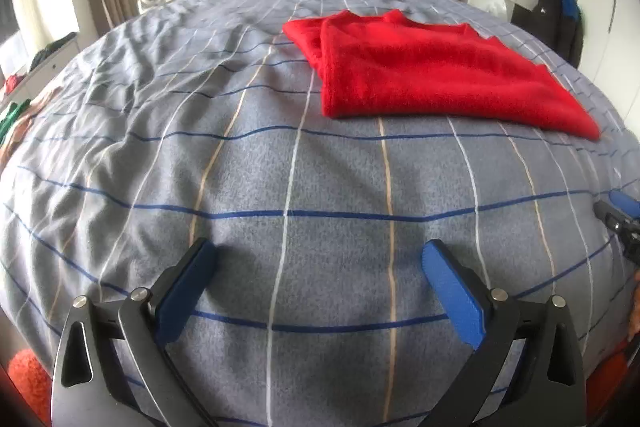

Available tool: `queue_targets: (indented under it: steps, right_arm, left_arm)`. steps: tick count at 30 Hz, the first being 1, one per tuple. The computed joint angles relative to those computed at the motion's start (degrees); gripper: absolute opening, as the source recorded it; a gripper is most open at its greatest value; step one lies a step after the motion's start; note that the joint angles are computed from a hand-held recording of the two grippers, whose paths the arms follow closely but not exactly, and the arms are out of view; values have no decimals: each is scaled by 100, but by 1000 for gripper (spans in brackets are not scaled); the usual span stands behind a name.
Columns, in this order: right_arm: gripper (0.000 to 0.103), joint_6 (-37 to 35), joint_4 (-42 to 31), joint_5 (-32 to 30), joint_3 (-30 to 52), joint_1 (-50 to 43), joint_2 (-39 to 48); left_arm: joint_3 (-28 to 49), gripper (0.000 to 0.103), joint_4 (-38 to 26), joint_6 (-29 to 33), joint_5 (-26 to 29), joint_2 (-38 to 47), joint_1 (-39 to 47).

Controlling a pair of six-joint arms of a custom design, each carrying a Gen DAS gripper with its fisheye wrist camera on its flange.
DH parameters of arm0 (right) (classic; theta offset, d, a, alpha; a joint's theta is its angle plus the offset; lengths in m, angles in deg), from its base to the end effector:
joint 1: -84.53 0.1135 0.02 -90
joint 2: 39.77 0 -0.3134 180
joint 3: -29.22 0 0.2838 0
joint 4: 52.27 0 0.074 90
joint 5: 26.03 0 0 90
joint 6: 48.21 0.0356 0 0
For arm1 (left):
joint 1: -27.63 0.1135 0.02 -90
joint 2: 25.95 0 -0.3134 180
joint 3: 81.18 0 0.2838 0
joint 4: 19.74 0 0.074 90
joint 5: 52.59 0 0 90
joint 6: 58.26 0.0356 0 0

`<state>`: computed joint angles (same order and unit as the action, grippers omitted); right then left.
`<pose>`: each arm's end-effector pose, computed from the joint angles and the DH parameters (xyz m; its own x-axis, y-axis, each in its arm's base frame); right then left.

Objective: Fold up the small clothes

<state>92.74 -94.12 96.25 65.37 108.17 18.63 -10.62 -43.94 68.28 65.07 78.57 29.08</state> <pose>0.1578 0.0483 0.1793 -0.6165 0.4469 -0.6483 0.5610 0.8270 0.0366 0.3899 -0.0067 0.1687 -0.5499 0.5136 -0.6587 0.6843 0.7292 -0.0028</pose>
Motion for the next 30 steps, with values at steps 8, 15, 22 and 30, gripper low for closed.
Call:
queue_targets:
  steps: [8,15,22,30]
  right_arm:
    - [78,31,74,60,-24,73,92]
    - [78,36,53,71,-22,86,97]
    - [78,30,39,88,-21,80,111]
    - [78,13,27,97,-27,88,108]
  left_arm:
    - [-119,103,190,-9,-61,-22,-24]
    - [-145,103,208,-6,-89,-37,-31]
    - [-159,103,182,20,-106,-43,-23]
    - [-167,102,60,57,49,-212,92]
